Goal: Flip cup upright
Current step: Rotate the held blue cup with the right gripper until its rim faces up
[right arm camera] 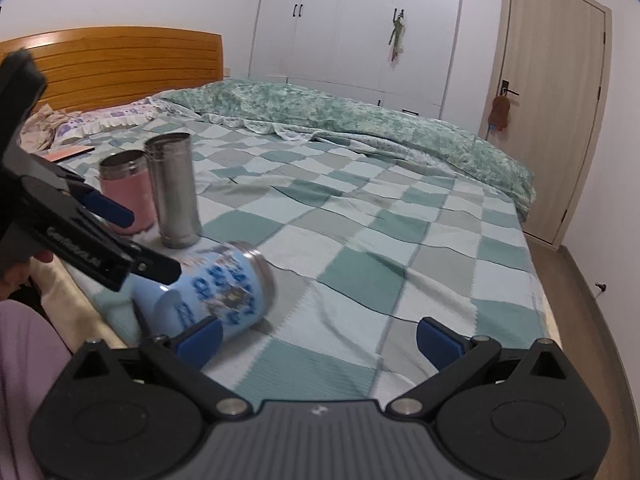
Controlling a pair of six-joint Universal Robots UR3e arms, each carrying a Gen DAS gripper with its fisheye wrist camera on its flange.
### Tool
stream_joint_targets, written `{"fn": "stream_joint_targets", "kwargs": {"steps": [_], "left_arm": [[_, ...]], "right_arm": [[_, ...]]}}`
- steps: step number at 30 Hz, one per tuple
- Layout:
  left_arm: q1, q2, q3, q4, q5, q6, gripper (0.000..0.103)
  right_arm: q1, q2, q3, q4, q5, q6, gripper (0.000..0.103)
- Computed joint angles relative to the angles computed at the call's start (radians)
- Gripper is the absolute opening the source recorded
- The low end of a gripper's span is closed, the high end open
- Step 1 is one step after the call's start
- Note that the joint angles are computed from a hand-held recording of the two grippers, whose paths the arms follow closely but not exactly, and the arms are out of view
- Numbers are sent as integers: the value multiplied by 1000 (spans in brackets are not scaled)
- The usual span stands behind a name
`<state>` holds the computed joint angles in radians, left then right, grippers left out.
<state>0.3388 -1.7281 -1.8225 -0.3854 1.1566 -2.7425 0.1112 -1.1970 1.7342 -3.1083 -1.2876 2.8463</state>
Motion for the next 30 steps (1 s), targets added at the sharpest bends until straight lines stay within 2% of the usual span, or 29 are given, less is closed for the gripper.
{"fn": "stream_joint_targets", "kwargs": {"steps": [7,15,21,25,30], "left_arm": [[212,80,-138,68,-172,123,103],[364,58,-188,100,-281,218,103],[420,17,-182,108,-328,263,103],[447,-7,-172,102,-367,285,103],[457,-59,-142,96,-381,288,103]], "right_arm": [[143,97,-232,159,-107,131,103],[239,263,-565,426,-185,328,103],[260,375,-790,613,-191,438,103],[251,495,-1031,815,-162,528,103],[238,644,-1295,987,-139,614,103]]}}
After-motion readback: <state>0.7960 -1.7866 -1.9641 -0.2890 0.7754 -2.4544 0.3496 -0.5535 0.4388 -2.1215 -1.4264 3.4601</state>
